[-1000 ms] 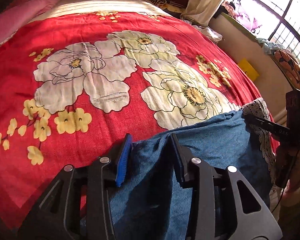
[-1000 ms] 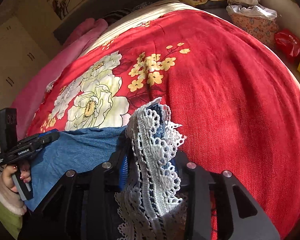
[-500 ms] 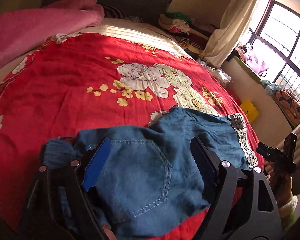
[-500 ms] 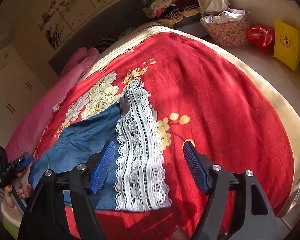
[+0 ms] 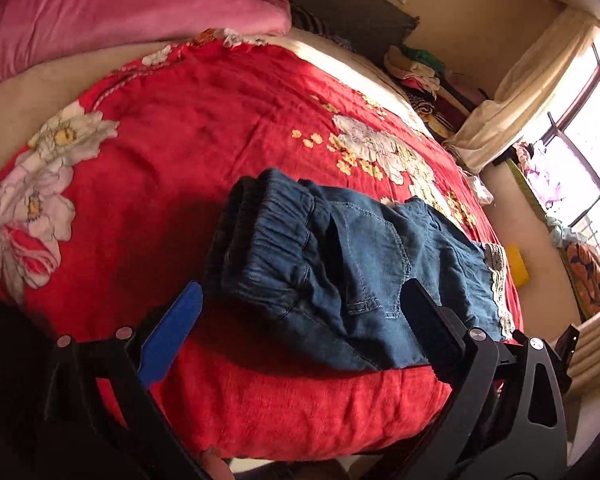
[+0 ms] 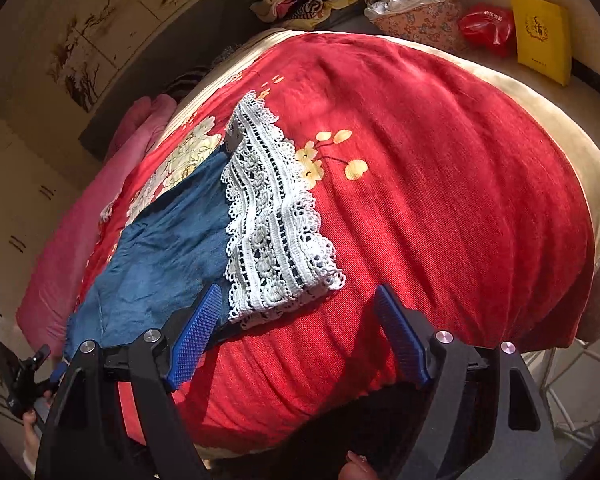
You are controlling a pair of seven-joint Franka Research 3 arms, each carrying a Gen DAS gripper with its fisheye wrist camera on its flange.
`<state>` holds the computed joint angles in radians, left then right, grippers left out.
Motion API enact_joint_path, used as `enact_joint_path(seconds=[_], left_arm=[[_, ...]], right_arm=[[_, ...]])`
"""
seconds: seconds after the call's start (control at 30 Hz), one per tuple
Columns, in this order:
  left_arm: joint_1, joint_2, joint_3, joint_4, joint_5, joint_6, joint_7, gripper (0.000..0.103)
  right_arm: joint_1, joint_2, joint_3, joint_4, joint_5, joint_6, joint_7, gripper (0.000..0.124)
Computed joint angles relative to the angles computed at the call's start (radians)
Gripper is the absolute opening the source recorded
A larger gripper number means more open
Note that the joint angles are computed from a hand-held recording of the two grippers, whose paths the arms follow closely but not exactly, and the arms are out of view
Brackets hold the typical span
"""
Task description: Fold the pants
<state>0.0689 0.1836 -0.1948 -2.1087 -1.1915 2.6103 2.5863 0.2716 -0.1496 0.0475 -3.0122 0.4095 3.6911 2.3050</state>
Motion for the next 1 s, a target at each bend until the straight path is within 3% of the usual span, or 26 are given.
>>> enact_joint_path(seconds=[0.07,0.13,0.17,0.2,0.27,0.37,0.43,0.53,0.63,0.7,0.77,1.0], left_arm=[[0.009,0.025,0.003,0.016,0.005,-0.057,-0.048,0.093],[0.009,0.045,-0.006,0.029,-0.007,-0.062,-0.056,0.093],[0.003,0.053,-0.013,0.035,-0.006,-0.048,-0.056,0.083],[-0.007,0.059,-0.019,0.038,0.004,-0.021,-0.059,0.069],[-0.017,0.071,-0.029,0.046,0.02,0.035,-0.066,0.007],[0.011,0.084,-0.038,0.074,-0.001,0.026,-0.062,0.008],[0.017,0.081,-0.041,0.076,-0.028,0.085,-0.019,0.008],[0.026,0.119,-0.025,0.097,0.076,0.027,-0.126,0.008],[0.039,0.12,-0.051,0.08,0.083,0.057,-0.096,0.01],[0.054,0.107,-0.061,0.078,0.078,0.03,-0.082,0.017],[0.063,0.079,-0.065,0.063,0.048,0.013,-0.058,0.051],[-0.005,-0.08,-0.04,-0.046,-0.169,0.196,0.209,0.068]], right_arm=[[0.005,0.006,-0.024,-0.006,-0.055,0.022,0.058,0.079],[-0.001,0.007,-0.03,-0.002,-0.077,0.019,0.076,0.079],[-0.003,0.007,-0.02,0.002,-0.057,0.012,0.071,0.079],[-0.003,0.008,-0.023,0.003,-0.069,0.015,0.082,0.079],[-0.003,0.008,-0.024,0.003,-0.08,0.022,0.096,0.079],[-0.004,0.004,-0.021,0.006,-0.092,0.017,0.093,0.079],[-0.005,0.005,-0.015,0.011,-0.086,0.012,0.078,0.079],[-0.006,0.014,-0.009,0.019,-0.069,0.002,0.067,0.079],[-0.002,0.01,-0.002,0.019,-0.047,0.0,0.058,0.079],[0.004,0.003,-0.021,0.012,-0.088,0.005,0.091,0.079],[0.008,0.001,-0.044,0.003,-0.147,0.024,0.139,0.078],[-0.007,0.032,-0.055,0.016,-0.228,0.054,0.21,0.076]])
